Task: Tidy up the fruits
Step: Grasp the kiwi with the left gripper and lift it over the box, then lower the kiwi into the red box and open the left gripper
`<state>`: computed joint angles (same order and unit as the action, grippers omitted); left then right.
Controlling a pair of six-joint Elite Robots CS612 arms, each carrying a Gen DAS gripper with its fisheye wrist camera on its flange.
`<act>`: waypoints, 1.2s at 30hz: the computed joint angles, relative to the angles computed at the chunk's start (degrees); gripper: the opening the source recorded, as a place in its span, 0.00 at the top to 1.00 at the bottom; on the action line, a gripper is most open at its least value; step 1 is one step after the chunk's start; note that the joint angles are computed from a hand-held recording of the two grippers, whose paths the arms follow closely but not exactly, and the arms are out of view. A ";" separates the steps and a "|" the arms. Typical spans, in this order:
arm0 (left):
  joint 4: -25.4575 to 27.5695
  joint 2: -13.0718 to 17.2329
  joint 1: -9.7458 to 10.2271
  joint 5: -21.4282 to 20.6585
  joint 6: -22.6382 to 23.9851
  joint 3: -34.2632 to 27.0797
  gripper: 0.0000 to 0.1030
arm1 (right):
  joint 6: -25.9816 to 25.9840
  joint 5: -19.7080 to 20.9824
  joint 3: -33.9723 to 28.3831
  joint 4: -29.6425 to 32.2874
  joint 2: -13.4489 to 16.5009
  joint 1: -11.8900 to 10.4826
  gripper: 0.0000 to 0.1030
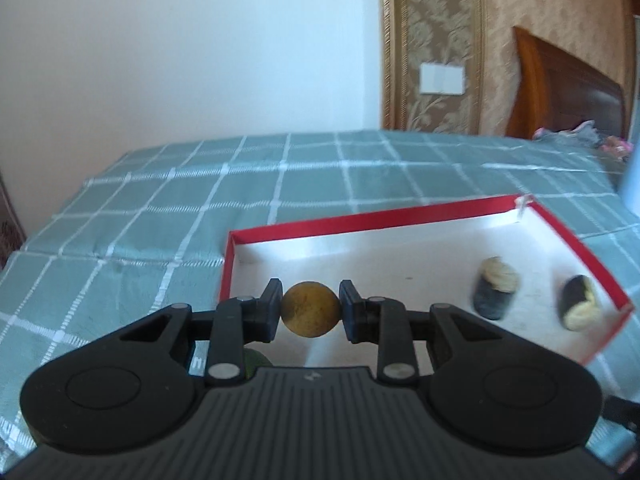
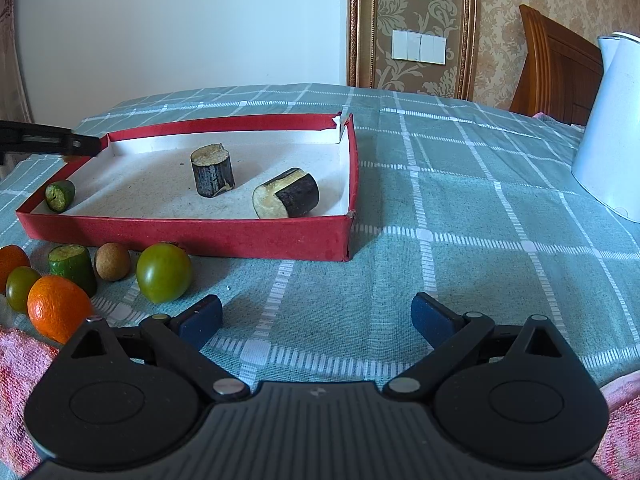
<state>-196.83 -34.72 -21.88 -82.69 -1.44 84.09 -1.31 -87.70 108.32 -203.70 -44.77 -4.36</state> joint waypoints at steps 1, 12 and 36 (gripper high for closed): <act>0.85 0.26 0.07 0.24 -0.62 -0.61 0.73 | -0.01 0.01 -0.02 0.02 0.00 -0.01 0.01; 13.68 0.34 1.28 -2.67 -5.39 -4.49 0.73 | -0.02 0.02 -0.03 0.07 -0.01 -0.02 0.00; -15.43 -6.14 1.26 -7.52 0.94 15.23 0.35 | -0.04 0.05 -0.05 0.13 -0.02 -0.03 0.00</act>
